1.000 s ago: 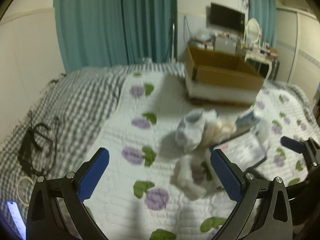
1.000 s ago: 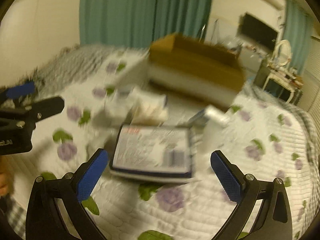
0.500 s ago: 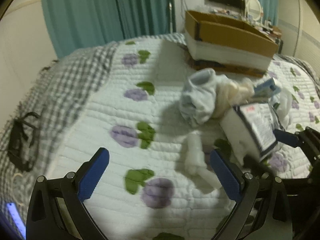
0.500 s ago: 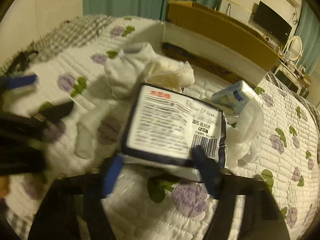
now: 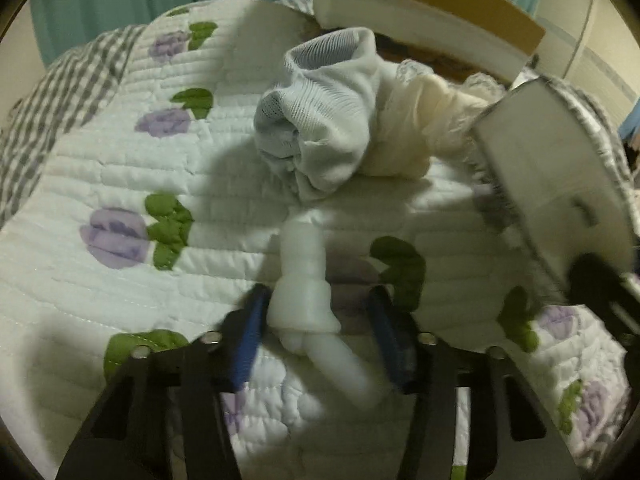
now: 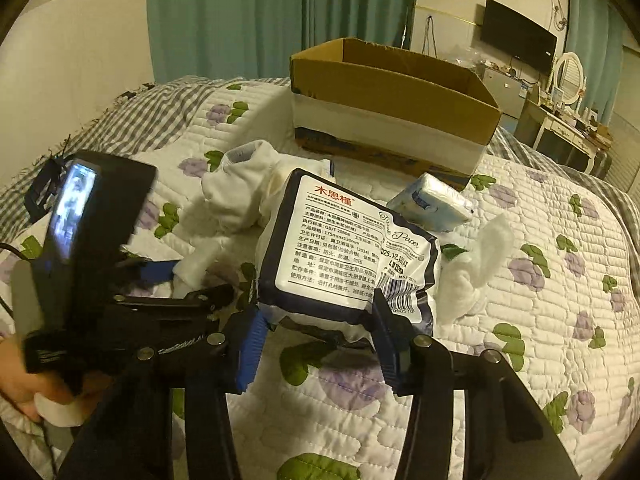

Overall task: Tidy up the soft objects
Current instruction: 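Grasp the tissue pack with the right tool while the left grasps a white sock, then drop the tissue pack and white sock into the cardboard box with both tools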

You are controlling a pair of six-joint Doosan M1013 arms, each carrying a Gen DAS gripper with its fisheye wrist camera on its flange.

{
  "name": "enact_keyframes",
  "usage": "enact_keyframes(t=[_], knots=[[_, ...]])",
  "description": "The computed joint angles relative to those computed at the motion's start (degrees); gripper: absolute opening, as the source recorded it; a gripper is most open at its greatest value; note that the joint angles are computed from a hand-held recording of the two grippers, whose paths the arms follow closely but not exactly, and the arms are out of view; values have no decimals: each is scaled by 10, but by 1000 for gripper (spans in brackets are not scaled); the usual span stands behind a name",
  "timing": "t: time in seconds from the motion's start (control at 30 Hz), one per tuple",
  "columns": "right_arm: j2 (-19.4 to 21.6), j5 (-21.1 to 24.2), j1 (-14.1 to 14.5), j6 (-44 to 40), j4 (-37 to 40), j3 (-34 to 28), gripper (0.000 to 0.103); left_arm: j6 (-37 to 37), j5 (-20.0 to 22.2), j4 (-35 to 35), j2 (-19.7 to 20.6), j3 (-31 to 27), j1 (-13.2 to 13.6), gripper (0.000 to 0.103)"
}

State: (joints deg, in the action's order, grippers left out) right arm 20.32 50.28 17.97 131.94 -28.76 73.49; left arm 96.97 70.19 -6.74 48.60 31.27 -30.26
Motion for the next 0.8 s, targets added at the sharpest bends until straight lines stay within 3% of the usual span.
enact_keyframes(t=[0.07,0.4,0.53,0.7,0.8], knots=[[-3,-4,0,3,-1,2,48,7,-13,-3,-9,14,0,28],[-30,-33,13,14,-38,7,48,14,-96,-23,-86,99,10,27],[-40,-46,12,17,-51,-4,48,20,-124,-30,-103,101,7,27],[-40,-45,12,15,-113,-40,48,49,-125,-48,-74,22,7,27],[-31,-40,5,3,-139,-69,48,48,-106,-33,-36,-64,3,27]])
